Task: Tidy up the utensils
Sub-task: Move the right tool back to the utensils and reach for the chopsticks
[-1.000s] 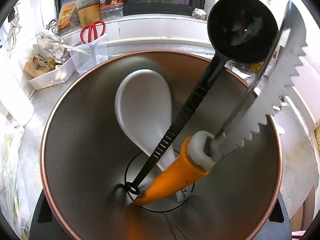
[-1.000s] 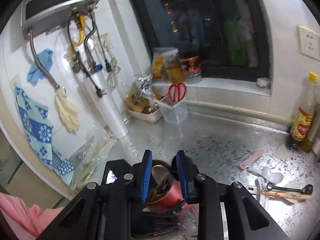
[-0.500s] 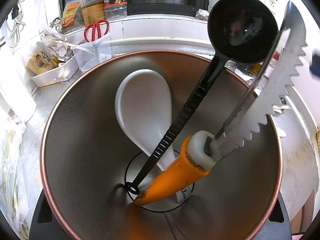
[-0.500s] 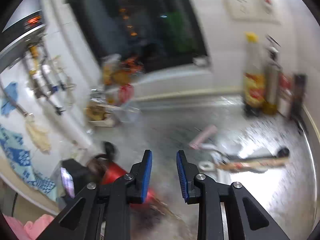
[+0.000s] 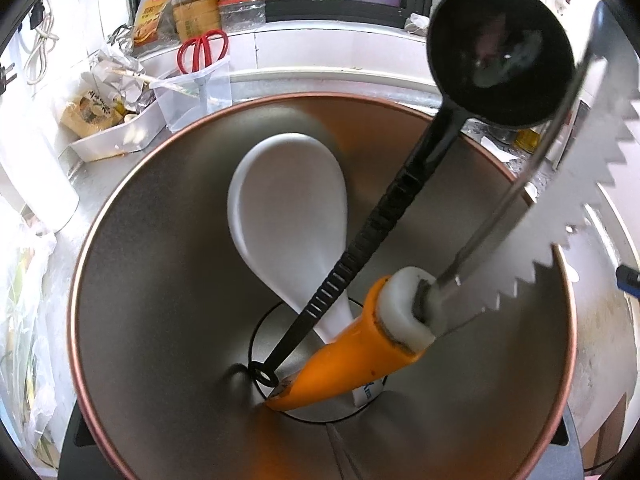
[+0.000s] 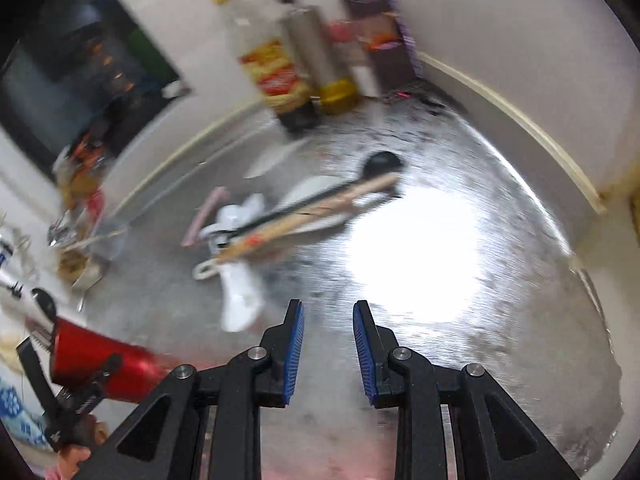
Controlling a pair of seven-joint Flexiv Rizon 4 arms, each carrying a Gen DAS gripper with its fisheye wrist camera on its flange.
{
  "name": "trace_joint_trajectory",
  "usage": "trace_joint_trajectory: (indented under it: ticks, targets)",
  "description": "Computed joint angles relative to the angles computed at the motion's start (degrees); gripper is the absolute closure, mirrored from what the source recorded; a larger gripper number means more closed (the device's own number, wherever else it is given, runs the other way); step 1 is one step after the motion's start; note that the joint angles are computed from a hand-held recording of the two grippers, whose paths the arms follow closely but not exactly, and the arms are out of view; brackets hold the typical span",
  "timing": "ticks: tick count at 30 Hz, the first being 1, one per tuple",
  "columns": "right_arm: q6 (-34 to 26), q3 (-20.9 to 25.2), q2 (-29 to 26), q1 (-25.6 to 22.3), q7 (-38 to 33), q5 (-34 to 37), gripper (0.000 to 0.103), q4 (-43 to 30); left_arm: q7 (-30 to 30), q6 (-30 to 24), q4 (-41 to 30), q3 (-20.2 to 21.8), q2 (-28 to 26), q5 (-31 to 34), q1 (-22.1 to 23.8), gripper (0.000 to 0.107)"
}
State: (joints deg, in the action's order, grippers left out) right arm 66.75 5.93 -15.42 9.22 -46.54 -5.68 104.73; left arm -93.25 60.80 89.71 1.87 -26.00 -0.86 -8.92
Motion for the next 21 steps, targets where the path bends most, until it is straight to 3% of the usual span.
trace_joint_trajectory:
  ticks: [3,6,7,12,21]
  targets:
    - [-0.09,-0.24,0.17,-1.04,0.03,1.15,0.073,0.82,-1.7,-1.38,-1.12,0.78,-0.4,1.01,-0.81,0.017]
    - [0.38,-0.05,-0.05,-1.91,-0.81,2.54,0.051,1.04,-2.77,-2.4,-1.82,0.95,-0.6,1.53,-0.99,0.017]
    - [0.47,0.1,-0.25,-2.14,-1.25,3.01,0.049,0.8,-3.16,-2.97,-2.21,1.01,-0.76,1.69,-1.05,0.017]
    - [0.53,1.5,-1.79,-3.68,-5.29,6.96,0.039,-1.12,-5.29,-5.1,-3.73,1.28,-1.34,2.51,-1.25,0.017]
    - [-1.66,3.53,-5.89,-6.78,-13.2,14.19,0.03,-7.74,-9.62,-8.63,-6.6,2.29,-2.19,5.86,-2.44,0.017]
